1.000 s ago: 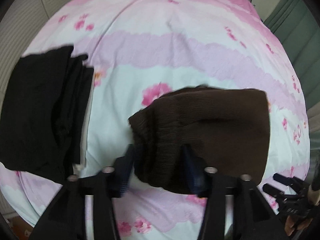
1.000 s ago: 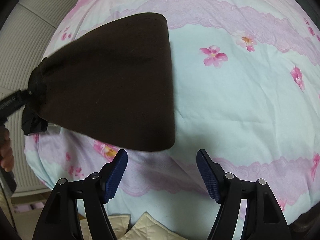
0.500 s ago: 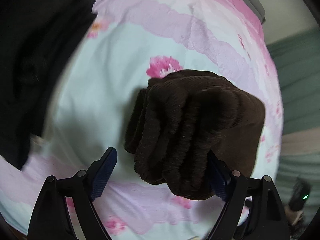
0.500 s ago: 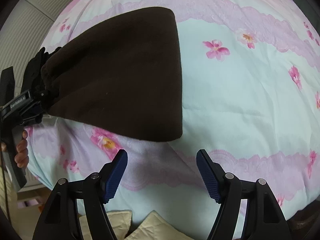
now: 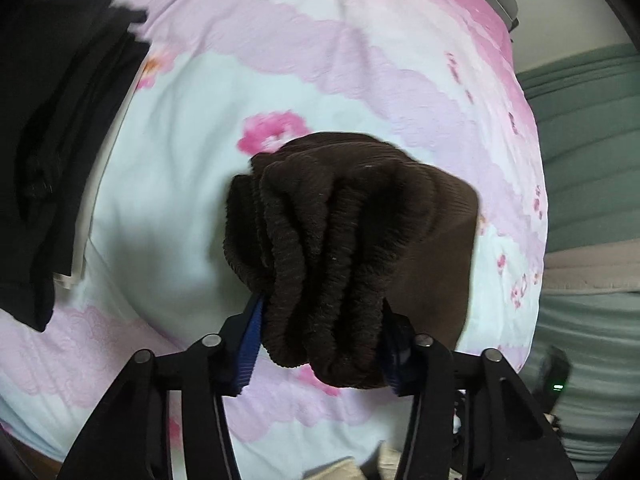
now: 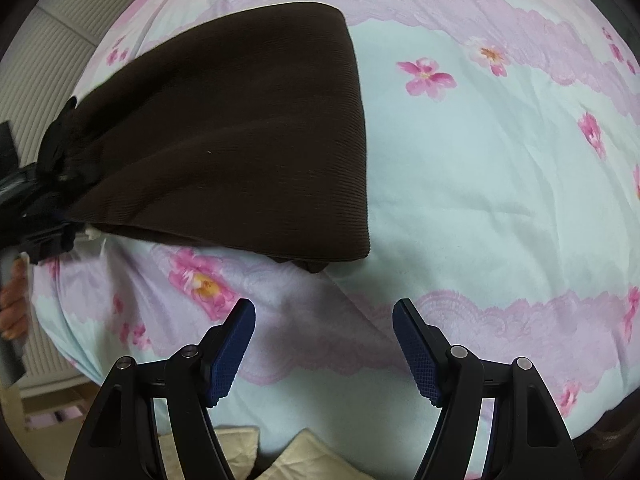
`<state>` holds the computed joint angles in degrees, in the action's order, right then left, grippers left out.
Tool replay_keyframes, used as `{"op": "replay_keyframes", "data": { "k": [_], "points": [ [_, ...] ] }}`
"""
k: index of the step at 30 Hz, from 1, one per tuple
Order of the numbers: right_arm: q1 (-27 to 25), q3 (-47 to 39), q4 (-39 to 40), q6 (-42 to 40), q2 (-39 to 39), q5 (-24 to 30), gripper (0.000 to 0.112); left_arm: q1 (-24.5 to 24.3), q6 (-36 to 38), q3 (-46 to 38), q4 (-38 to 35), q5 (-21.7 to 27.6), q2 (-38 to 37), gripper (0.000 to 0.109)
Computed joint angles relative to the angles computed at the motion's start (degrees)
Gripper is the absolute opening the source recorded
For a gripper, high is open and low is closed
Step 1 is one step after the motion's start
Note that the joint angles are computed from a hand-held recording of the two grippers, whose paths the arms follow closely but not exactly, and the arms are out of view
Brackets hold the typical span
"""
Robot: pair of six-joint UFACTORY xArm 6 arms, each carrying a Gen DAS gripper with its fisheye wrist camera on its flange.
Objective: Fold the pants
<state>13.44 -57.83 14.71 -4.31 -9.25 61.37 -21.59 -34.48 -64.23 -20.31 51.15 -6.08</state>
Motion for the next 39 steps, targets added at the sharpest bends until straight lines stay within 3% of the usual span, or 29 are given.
{"op": "replay_keyframes", "data": {
  "k": [3, 5, 12, 17, 24, 27, 34, 37, 38, 39],
  "points": [
    [-0.4, 0.8, 0.7, 0.3, 0.4, -1.6, 0.072, 0.0, -0.5, -5.7, -1.2, 2.3, 2.1, 0.04],
    [-0.5, 1.1, 0.9, 0.8, 0.7, -2.3, 0.072, 0.7, 0.9, -9.3, -4.6, 2.3, 3.4, 0.04],
    [0.5, 0.4, 4.7, 0.9, 3.2, -5.9, 0.072, 0.9, 4.5, -27.2, -4.8, 5.9, 13.0, 0.038],
    [2.7, -1.3, 2.6, 4.4, 5.3, -9.5, 0.072, 0.2, 5.7, -38.6, -7.2, 9.0, 19.5, 0.038],
    [4.6, -0.9, -11.0, 12.2, 4.3, -16.0, 0.072, -1.8, 8.8, -54.0, -4.9, 14.1, 28.0, 0.038],
    [0.9, 1.3, -11.2, 13.9, 1.1, -17.0, 0.072, -1.0, 9.3, -49.7, -6.7, 12.9, 26.6, 0.038],
    [-4.9, 0.4, -11.9, 14.8, 1.1, -15.8, 0.072, 1.3, 10.3, -28.4, -8.7, 8.3, 17.8, 0.034],
    [-5.7, 0.1, -12.1, 13.5, 1.8, -15.4, 0.072, 1.2, 10.0, -21.5, -6.9, 8.2, 14.6, 0.026],
    [-5.3, -0.1, -12.3, 13.3, 2.1, -15.1, 0.072, 1.0, 8.5, -18.6, -5.5, 7.7, 12.9, 0.012],
    [-5.3, 0.1, -12.8, 12.8, 2.1, -15.1, 0.072, 0.8, 7.0, -16.3, -3.9, 7.7, 11.5, 0.01]
  ]
}}
